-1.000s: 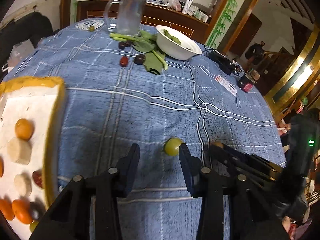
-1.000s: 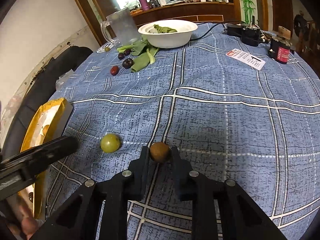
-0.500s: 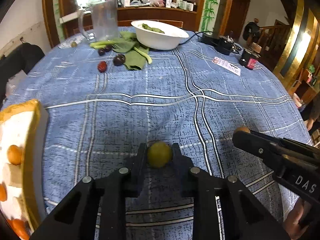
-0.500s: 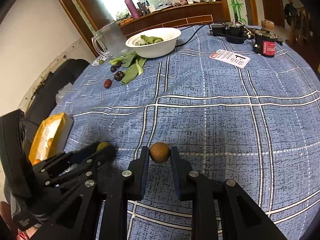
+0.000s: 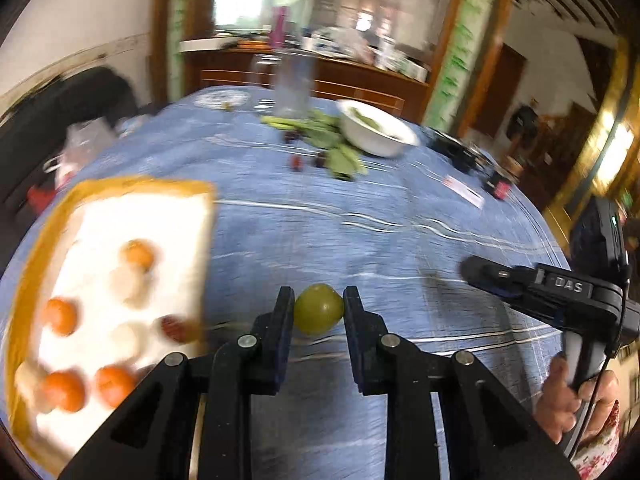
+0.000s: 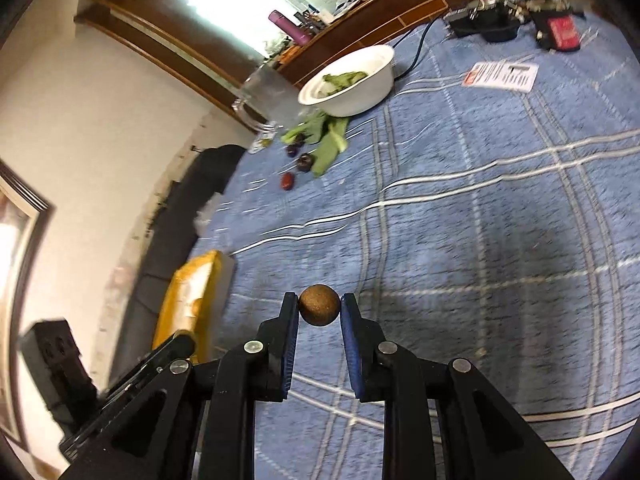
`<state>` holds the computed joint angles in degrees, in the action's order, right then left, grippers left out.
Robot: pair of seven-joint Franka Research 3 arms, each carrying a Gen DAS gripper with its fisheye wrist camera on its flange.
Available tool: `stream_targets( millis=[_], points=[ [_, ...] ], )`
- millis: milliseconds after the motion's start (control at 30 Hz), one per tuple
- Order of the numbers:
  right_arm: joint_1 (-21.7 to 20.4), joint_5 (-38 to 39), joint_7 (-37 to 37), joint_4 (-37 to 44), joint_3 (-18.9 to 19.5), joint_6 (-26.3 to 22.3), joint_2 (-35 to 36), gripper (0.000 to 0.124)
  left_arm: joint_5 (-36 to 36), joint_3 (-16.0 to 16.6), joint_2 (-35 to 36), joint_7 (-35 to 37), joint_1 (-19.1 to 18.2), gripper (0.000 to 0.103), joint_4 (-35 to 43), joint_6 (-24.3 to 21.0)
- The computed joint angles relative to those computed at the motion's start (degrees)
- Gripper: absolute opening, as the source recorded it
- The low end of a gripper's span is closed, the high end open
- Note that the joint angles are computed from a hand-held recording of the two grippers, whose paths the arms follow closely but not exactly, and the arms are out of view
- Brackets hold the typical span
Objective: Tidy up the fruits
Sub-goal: 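Release the grape and brown fruit into the tray with both tools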
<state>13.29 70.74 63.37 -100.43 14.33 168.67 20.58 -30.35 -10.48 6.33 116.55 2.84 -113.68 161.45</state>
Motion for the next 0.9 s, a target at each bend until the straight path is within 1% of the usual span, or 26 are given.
stream_targets(
  millis=[67,133,167,200,233,267,333,367,400,500,567,667,767,833,900],
  points=[
    [0.47,-0.25,0.08,-0.20,0.08,0.64,-0.08,0.023,3.65,1.81,-1.24,-3.84,0.34,0.024,-2.13,2.25],
    [1.93,-3.19,2.70,-0.63,-0.70,1.72,-0.22,0.023,4.10,2.96,-2.23,-5.62,1.51,0.024,-3.52,2.87],
    [2.73,-5.35,4.57,-0.93,-1.24,2.28,-0.33,0.023,2.41,3.28,-2.60,-5.02,2.31,0.024,-3.84,2.48],
    [4.29,-9.25,8.06,-1.41,-2.48,3.10,-0.50,0.023,1.85,3.76,-2.85,-5.06,2.87,0.024,-4.09,2.13],
    [5.88,-13.43,11.73,-1.97,-3.75,3.84,-0.82,0.023,2.53,4.36,-3.13,-5.62,3.28,0.024,-4.52,2.11],
    [6.91,-16.37,14.02,-2.23,-4.21,4.30,-1.11,0.023,3.70,4.93,-3.40,-6.47,3.59,0.024,-5.02,2.41],
    [7.67,-19.45,16.10,-2.30,-3.31,5.07,-1.49,0.023,5.79,5.80,-3.50,-8.26,4.17,0.024,-5.51,2.70],
    [7.86,-20.40,16.44,-1.72,-2.14,5.26,-1.30,0.023,6.62,6.11,-3.31,-9.16,4.47,0.024,-5.42,2.67],
    [8.18,-21.78,16.91,-1.01,-1.41,4.96,-0.94,0.023,6.13,6.23,-3.15,-8.94,4.93,0.024,-5.40,2.65],
    [13.04,-32.04,23.81,2.26,-4.17,2.76,0.88,0.023,4.50,6.43,-3.57,-7.83,5.99,0.024,-6.29,2.75],
    [15.91,-38.68,27.32,5.72,-5.36,0.32,2.79,0.024,4.23,6.64,-3.73,-7.56,6.35,0.024,-6.98,3.38],
    [20.93,-49.12,32.95,11.10,-8.38,-3.03,5.90,0.024,2.89,6.97,-3.92,-6.65,7.00,0.024,-7.82,3.47],
    [25.10,-57.75,37.70,16.57,-11.07,-6.11,9.40,0.024,0.35,7.19,-3.68,-5.06,7.68,0.024,-7.89,3.09],
    [27.12,-62.32,40.63,20.25,-12.51,-8.63,11.83,0.024,-3.02,7.08,-3.48,-2.64,8.26,0.024,-7.47,1.86],
    [28.38,-65.77,43.11,21.96,-13.54,-10.08,13.02,0.024,-5.77,7.03,-3.53,-1.00,8.61,0.024,-7.39,1.35]
  ],
)
